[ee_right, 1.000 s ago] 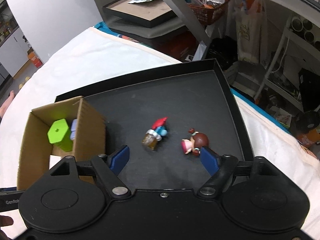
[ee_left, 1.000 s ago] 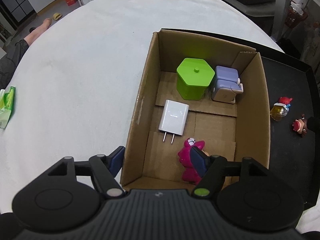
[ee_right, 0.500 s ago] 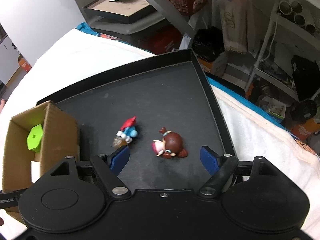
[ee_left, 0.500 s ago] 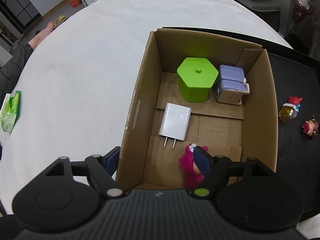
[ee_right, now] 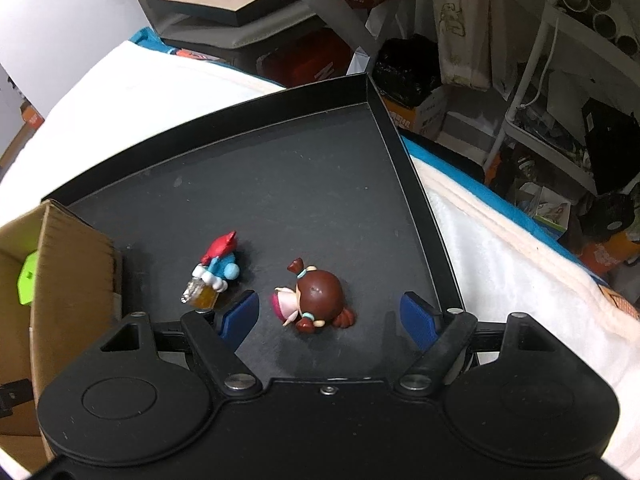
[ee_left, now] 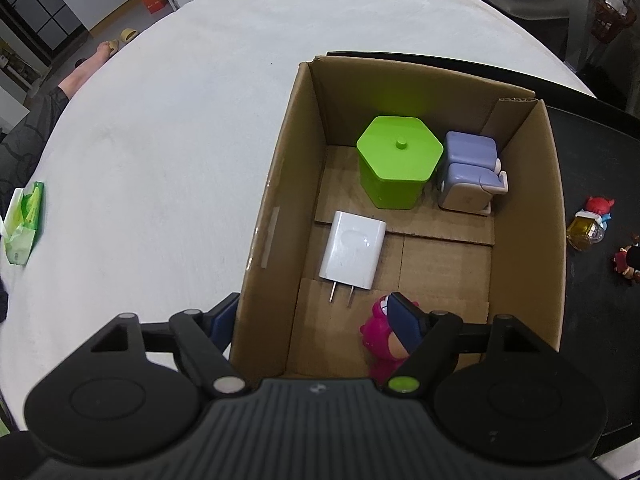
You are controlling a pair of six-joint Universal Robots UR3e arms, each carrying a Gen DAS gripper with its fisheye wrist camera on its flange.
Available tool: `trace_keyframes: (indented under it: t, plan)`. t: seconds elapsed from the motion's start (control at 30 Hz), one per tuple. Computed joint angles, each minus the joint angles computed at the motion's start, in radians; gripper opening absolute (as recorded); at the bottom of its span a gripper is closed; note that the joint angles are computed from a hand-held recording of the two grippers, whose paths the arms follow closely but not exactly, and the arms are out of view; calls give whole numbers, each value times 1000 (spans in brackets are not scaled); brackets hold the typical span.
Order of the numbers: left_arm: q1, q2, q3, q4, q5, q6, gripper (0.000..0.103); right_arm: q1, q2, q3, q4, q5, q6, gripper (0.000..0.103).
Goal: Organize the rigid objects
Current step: 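Move the right gripper to the brown-haired doll figurine and grasp it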
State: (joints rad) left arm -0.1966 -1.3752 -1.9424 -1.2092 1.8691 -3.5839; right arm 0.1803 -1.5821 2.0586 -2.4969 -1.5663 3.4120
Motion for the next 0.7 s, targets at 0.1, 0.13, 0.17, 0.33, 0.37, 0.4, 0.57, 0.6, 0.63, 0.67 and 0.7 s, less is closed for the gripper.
trace_keyframes:
  t: [0.1,0.13,0.17,0.33,0.37,0.4,0.57,0.6,0.63,0.67,0.7]
  plan:
    - [-1,-4,7,-3,-1,-1,77,6,31,-10,-9,-12,-12,76]
    - [-1,-4,8,-4,-2,0,77,9,40,-12,-12,-20,-14,75]
    - [1,-2,6,-4,-3,1,77,10,46,-13,-11,-22,-17,71]
    - [3,6,2,-2,-7,8,77,5,52,-15,7,7,-49,46]
    - [6,7,2,-2,-10,10,77,14,54,-16,-2,-3,-49,43]
    - [9,11,0,-2,-14,12,77,20,52,-17,-4,-7,-52,43]
    - [25,32,-8,-2,-34,22,77,27,26,-18,3,4,-61,42]
    - [27,36,-11,0,-37,25,77,29,22,-21,7,3,-59,42]
    - [30,41,-13,0,-40,27,77,32,17,-26,14,1,-57,42]
    - [33,46,-16,1,-44,28,77,36,10,-29,21,-3,-55,42]
    - [38,53,-19,2,-49,30,77,36,6,-30,22,-5,-55,42]
